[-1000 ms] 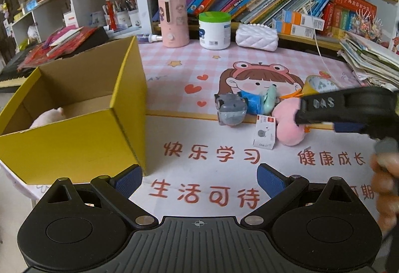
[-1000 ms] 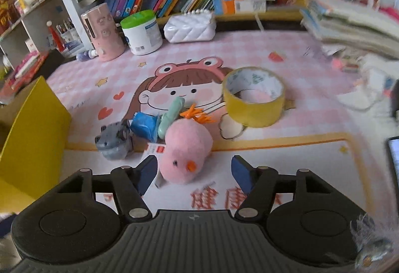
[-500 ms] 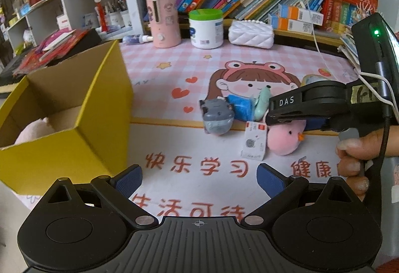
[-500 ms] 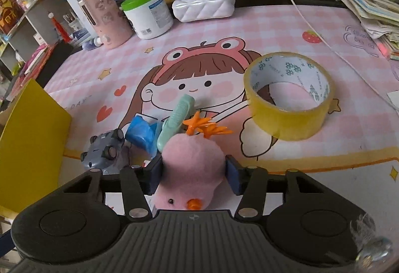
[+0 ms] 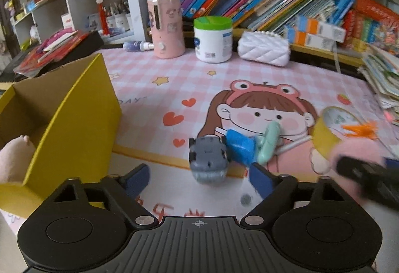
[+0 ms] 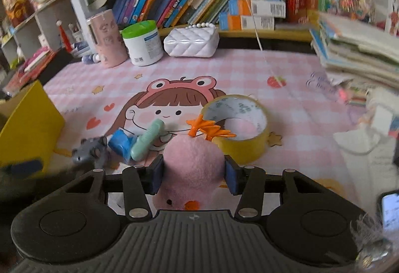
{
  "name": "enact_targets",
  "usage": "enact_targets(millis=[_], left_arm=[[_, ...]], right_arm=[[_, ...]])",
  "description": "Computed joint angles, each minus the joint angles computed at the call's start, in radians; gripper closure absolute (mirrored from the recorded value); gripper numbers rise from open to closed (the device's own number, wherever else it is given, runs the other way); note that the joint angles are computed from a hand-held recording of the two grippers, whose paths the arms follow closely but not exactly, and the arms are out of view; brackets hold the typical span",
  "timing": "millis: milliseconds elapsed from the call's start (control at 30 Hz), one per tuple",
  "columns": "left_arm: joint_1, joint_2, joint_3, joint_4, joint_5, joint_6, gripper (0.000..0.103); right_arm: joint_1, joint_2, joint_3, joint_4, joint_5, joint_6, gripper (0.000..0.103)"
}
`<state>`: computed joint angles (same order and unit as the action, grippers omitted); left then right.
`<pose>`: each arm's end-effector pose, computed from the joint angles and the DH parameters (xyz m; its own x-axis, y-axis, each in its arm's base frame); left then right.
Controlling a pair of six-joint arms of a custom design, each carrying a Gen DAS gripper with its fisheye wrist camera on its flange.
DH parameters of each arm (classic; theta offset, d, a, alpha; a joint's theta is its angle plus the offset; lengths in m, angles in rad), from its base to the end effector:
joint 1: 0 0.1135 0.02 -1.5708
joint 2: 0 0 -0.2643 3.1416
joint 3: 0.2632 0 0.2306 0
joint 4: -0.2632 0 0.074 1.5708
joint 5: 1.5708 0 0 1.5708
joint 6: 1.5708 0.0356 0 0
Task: Organize objects
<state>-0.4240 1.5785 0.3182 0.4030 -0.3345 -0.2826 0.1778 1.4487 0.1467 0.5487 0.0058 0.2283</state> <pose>0.2032 -0.0789 0.1027 -0.7155 0.0340 -0.6977 -0.0070 0.9984 0.0559 0.1819 0.0325 0.1021 -0.6949 0.1051 -0.7114 -0.0158 0.9868 0.1612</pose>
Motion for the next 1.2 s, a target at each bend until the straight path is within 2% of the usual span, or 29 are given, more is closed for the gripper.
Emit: enact_targets(millis=[100,367,433,533,733,967,1200], left_arm=[[0.011,0.102,0.054,0.038,-0.009,0.015,0.023],[0.04,0.266,0.165,0.047,0.027,0.011,0.044],[0.053,0.283,0.178,0.042,0.045,0.007,0.062],[0.065,0.272,0.164,0.055,0.06,0.013,0.062],[0.073,0.127,0.075,0.041,0.064,-0.009,0.062],[0.028,-0.118,-0.037,-0.061,0.06,-0.041,0.062],[-0.03,-0.322,-0.125,-0.175,-0.002,-0.034,0.062]], right_arm=[[-0.022,-0.049,-0.029,-0.012,-0.001,-0.04,0.057],[-0.051,-0.072,-0.051,-0.032,-0.007,-0.109,0.057],[-0.048,-0.083,-0.054,-0.043,-0.009,-0.116,0.057],[-0.032,-0.081,-0.051,-0.05,-0.005,-0.119,0.057],[0.053,-0.087,-0.043,-0.06,0.045,-0.093,0.057],[0.174,-0.061,-0.002,-0.121,0.157,-0.01,0.057],[0.371,-0.076,0.035,-0.24,0.348,0.142,0.057]])
